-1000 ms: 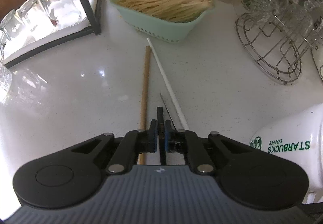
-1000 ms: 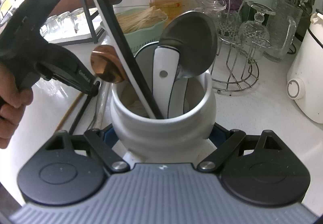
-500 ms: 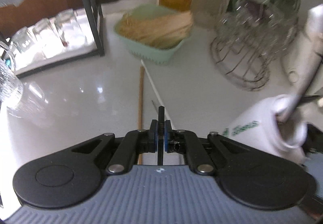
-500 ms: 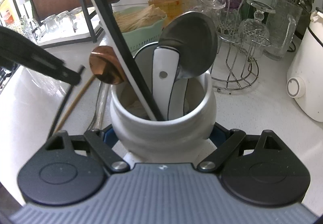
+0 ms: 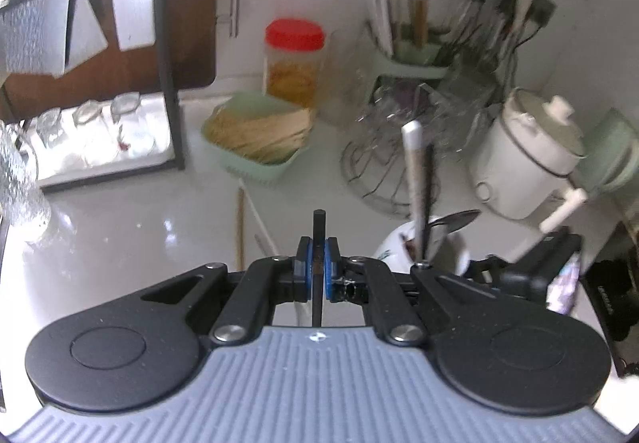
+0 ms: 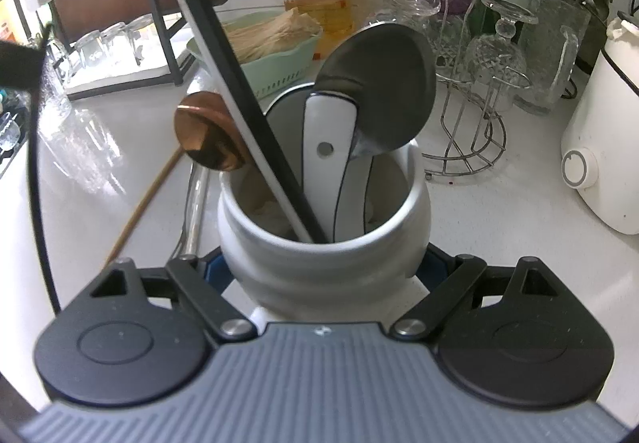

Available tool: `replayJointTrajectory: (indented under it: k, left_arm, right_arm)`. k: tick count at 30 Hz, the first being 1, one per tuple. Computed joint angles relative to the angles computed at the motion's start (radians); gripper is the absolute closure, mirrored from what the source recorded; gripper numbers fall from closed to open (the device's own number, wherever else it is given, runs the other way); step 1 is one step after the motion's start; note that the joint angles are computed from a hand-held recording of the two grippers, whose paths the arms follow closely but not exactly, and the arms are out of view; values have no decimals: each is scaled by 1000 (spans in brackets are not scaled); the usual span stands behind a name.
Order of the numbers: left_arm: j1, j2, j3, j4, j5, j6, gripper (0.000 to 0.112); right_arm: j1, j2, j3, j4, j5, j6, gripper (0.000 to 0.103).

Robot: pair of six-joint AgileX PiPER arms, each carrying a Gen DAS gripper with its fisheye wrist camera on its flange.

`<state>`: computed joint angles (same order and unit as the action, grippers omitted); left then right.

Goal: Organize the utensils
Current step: 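Lift the dark chopstick and carry it over the mug with the left gripper, then lower the dark chopstick into the mug with the left gripper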

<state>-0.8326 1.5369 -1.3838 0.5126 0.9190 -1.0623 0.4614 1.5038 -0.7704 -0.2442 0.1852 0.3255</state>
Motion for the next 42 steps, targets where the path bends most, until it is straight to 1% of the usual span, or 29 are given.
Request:
replayJointTrajectory:
  k: [4, 7, 9, 12, 14, 21, 24, 27, 31, 38, 42]
  left_arm:
    - [-26, -37, 0, 22, -1, 5, 106]
    - [-28, -56, 10, 20, -22, 23, 106]
    - [-33, -64, 13, 18, -31, 38, 106]
    - [-38, -70, 10, 18, -42, 62, 106]
    - [-39, -76, 7, 14, -51, 80, 106]
    - [-24, -85, -19, -14, -70, 158, 106]
    - [-20, -85, -50, -25, -60, 193, 106]
    - [-28, -76, -98, -3, -35, 233, 106]
    - [-26, -71, -166, -18, -20, 271, 106]
    - [-37, -50, -279, -32, 9, 343, 106]
    - [-50, -30, -342, -37, 29, 369, 106]
  right_arm:
    - [1, 2, -3, -10, 2, 10, 12]
    - [7, -1, 5, -54, -5, 60, 12]
    - [12, -4, 13, -97, -13, 108, 12]
    - [23, -8, 28, -211, -27, 232, 12]
    - [28, -10, 31, -252, -28, 279, 12]
    - [28, -11, 35, -286, -35, 314, 12]
    - [30, -10, 38, -319, -37, 346, 12]
    - [33, -10, 39, -353, -36, 381, 12]
    - [32, -9, 34, -319, -31, 346, 12]
    - [35, -8, 39, -388, -36, 411, 11]
    - [32, -6, 40, -375, -41, 397, 12]
